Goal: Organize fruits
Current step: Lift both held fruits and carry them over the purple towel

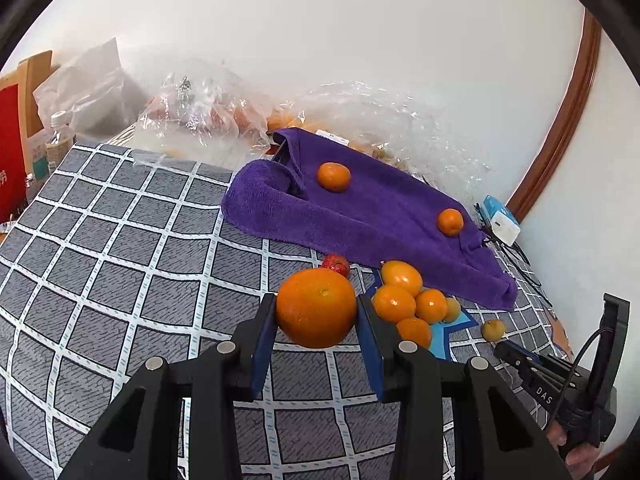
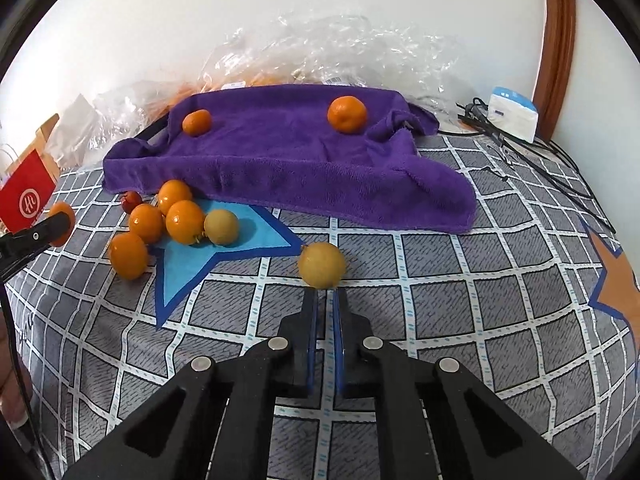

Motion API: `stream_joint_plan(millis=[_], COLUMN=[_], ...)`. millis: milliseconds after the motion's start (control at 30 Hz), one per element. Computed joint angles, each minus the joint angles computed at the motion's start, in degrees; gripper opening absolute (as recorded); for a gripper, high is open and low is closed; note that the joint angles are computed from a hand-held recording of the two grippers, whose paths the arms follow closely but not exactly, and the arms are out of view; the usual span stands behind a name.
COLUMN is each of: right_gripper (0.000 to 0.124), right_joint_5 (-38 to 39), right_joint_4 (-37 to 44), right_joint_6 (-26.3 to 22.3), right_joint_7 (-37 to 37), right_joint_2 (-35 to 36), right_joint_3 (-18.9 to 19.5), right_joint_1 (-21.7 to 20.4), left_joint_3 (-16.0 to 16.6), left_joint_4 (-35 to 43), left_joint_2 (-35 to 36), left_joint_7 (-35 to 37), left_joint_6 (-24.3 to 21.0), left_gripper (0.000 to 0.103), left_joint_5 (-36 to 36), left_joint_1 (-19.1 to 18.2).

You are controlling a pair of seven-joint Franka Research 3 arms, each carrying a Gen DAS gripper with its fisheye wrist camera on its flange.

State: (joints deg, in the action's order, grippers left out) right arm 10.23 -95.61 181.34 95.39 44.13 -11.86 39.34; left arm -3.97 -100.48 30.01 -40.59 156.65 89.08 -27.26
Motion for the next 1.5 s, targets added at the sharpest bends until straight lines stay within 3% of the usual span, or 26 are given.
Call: stream_joint_plan(millis=[67,133,167,233,300,367,467,567,700,767,933,1167,1367,1500], right_gripper=[0.008,0.008,0.009,0.013,0.026,0.032,0.032,0.032,0.033,0.033,0.028,0.028,0.028,0.028], right_joint_5=[0.1,0.0,0.0,-0.1,0.0,0.1,0.2,0.6,1.5,1.4,-0.6,-0.7,-1.2,-2.1], right_joint_4=[0.1,0.4,0.5,0.5,0.2,-0.1,0.5,1.3,4.3,5.9,10.2,10.2,15.8,20.6], right_joint_6=[-0.7,-1.6,-1.7,-1.6,-1.4,-0.8,-1.7,-1.8,-2.6,-3.4,-6.0,-4.4,-7.4,-9.3], right_joint_7=[-0.4,-2.8,-3.2,-3.5,-3.8,-4.0,-2.9,-2.9,-5.3,-5.8,-4.0,-5.6,-3.1,-1.0], right_joint_2=[-0.3,-0.6,-0.5,-0.4,-0.7,-0.9,-0.6,-0.2,1.2,2.2,4.6,3.4,4.8,6.9], right_joint_3=[1.2,6.4,7.0,6.5,6.7,6.6,3.7,5.5,11.5,11.6,7.1,9.9,6.2,5.9], right_joint_1=[-1.1,-5.6,-6.2,-5.8,-6.0,-6.0,-3.9,-5.7,-10.6,-10.5,-6.6,-9.1,-7.6,-8.5], left_joint_3=[-0.3,-0.2,-0.2,-0.2,0.2,0.4,0.8,1.2,1.5,1.4,2.1,2.6,3.7,4.2], left_joint_4=[0.2,0.2,0.2,0.2,0.5,1.1,2.5,4.0,5.8,6.9,9.2,13.1,16.3,18.3], left_joint_2=[0.1,0.2,0.1,0.0,-0.2,-0.4,-0.4,-0.1,0.6,1.3,2.6,4.8,6.4,7.5], left_joint_7=[1.9,2.6,3.5,6.4,8.1,11.0,13.7,16.5,19.7,22.1,27.0,33.8,37.9,40.3], left_joint_6=[0.6,1.9,2.4,2.8,3.1,2.0,2.1,1.6,1.0,1.3,-0.3,-1.9,-2.8,-3.4], left_gripper=[0.037,0.037,0.037,0.037,0.037,0.037,0.037,0.037,0.037,0.037,0.037,0.037,0.037,0.037], left_joint_5=[-1.8,-2.7,-3.6,-6.4,-7.4,-9.2,-10.9,-12.3,-14.4,-16.6,-20.8,-26.5,-29.7,-31.7], left_joint_1=[0.5,0.8,1.0,1.3,1.0,0.6,0.3,-0.4,-0.9,-0.8,-1.8,-2.6,-3.2,-3.3])
